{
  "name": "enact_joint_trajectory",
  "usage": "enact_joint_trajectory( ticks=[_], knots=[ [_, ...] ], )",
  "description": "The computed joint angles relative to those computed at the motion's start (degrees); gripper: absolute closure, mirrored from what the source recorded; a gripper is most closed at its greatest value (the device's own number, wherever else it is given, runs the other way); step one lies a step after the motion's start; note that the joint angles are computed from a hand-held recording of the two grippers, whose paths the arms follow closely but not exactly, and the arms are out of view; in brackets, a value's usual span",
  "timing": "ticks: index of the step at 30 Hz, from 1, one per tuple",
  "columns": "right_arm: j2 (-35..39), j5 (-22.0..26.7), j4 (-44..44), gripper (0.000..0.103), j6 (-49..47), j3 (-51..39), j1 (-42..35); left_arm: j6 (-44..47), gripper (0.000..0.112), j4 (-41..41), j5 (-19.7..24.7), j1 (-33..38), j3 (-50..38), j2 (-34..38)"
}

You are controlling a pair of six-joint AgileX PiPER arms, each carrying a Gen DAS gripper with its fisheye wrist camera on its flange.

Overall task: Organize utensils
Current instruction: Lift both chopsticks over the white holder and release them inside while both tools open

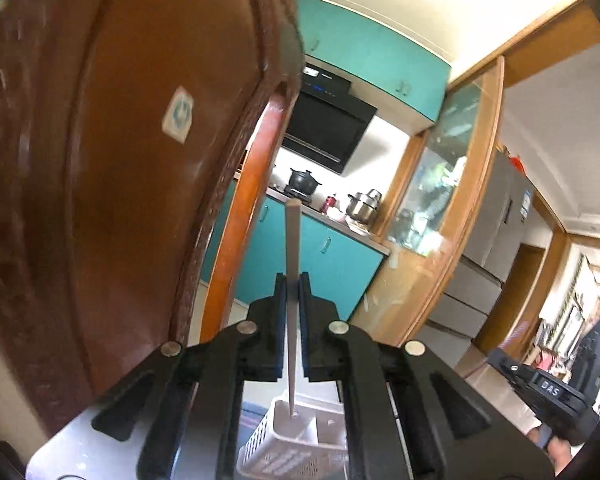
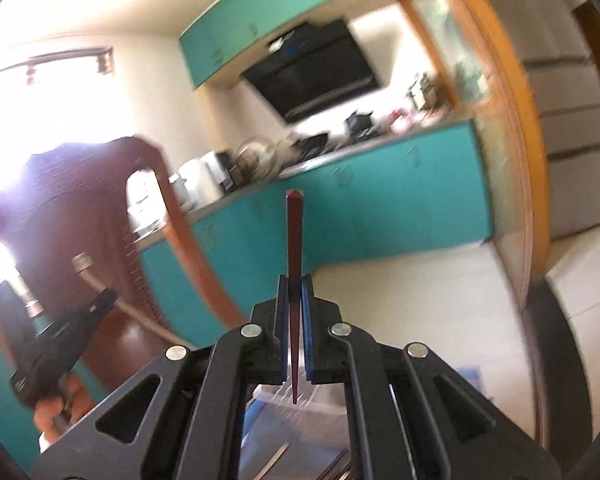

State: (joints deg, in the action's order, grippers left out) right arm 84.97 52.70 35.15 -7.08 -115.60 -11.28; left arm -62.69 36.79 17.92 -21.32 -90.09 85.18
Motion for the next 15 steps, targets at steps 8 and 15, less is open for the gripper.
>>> enact_joint_trajectory(
  ticks=[8,15],
  knots=[
    [2.43,-6.33,-14.59,0.096,3.86,7.45,8.47,2.04,0.106,2.14,5.16,-3.50,-5.94,11.38],
    [2.22,-7.98,-16.06,0.096,4.45,11.89,9.99,9.38,0.105,-5.26,6.82,-2.93,-9.04,15.24]
  ],
)
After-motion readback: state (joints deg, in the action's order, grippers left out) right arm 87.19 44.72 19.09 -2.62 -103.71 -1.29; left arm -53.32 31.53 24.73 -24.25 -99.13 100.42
